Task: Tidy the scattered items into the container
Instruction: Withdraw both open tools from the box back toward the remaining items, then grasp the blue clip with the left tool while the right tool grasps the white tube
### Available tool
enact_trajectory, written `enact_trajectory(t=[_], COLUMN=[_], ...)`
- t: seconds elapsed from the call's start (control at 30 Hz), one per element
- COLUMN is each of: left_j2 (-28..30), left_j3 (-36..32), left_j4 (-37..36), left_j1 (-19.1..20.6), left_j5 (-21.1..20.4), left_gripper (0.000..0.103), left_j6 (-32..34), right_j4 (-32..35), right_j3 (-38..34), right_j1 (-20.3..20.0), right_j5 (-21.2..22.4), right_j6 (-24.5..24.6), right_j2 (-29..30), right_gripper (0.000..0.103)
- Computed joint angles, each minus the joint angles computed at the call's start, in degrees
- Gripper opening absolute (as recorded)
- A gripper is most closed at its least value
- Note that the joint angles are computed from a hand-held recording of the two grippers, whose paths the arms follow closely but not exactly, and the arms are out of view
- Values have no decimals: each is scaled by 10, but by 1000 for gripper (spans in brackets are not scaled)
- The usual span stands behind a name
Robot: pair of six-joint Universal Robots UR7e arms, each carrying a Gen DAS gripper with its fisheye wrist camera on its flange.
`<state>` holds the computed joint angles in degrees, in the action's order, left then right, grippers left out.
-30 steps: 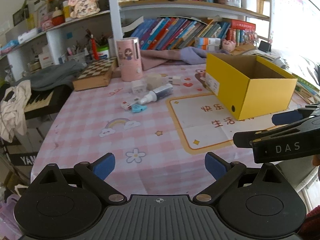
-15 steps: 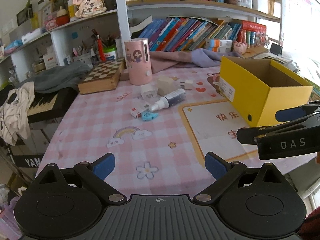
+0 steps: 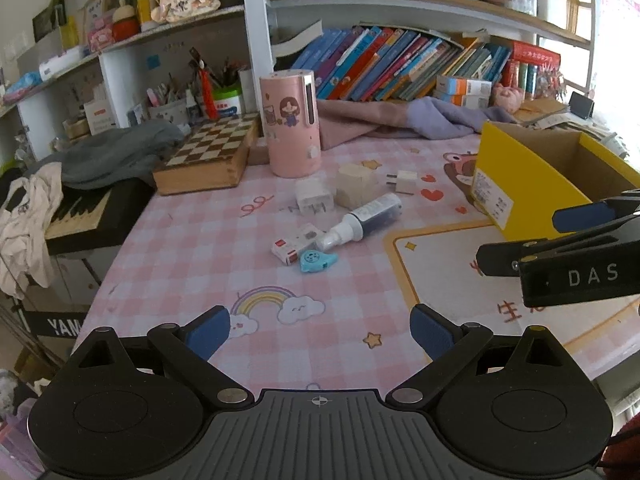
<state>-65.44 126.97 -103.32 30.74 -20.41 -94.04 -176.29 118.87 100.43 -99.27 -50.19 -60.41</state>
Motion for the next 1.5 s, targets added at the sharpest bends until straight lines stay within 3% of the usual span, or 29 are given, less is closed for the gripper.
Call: enact_trajectory(t=[0.23, 0.37, 0.53, 0.87, 0.97, 1.1, 1.3, 1.37, 1.5], left_j2=[10, 11, 20, 67, 84, 97, 107, 108, 93], left_j3=[-10, -14, -6, -19, -28, -39, -49, -50, -39], left_j4=[-47, -69, -173, -420, -470, -504, -513, -503, -481], left_j1=[39, 57, 82, 153, 168, 185, 195, 196, 192], left_j5=[13, 19, 32, 9, 0, -7, -1, 8, 6], left_gripper=[98, 98, 97, 68, 65, 64, 51, 38, 38], left_j6=[67, 100, 191, 383, 426, 441, 439, 433, 402], right_j4=[40, 60, 89, 121, 128, 138, 162, 176, 201], right_j3=[-54, -87, -124, -180, -192, -207, -236, -251, -280], right_j1=[5, 9, 14, 24, 25, 25, 27, 29, 34], right_j5=[-8, -7, -8, -22, -30, -38, -38, -37, -32], right_j6=[7, 21, 39, 42, 41, 39, 46, 54, 51], right_j2=[45, 71, 99, 144, 153, 164, 183, 192, 212], right_gripper=[79, 78, 78, 78, 78, 78, 79, 80, 82])
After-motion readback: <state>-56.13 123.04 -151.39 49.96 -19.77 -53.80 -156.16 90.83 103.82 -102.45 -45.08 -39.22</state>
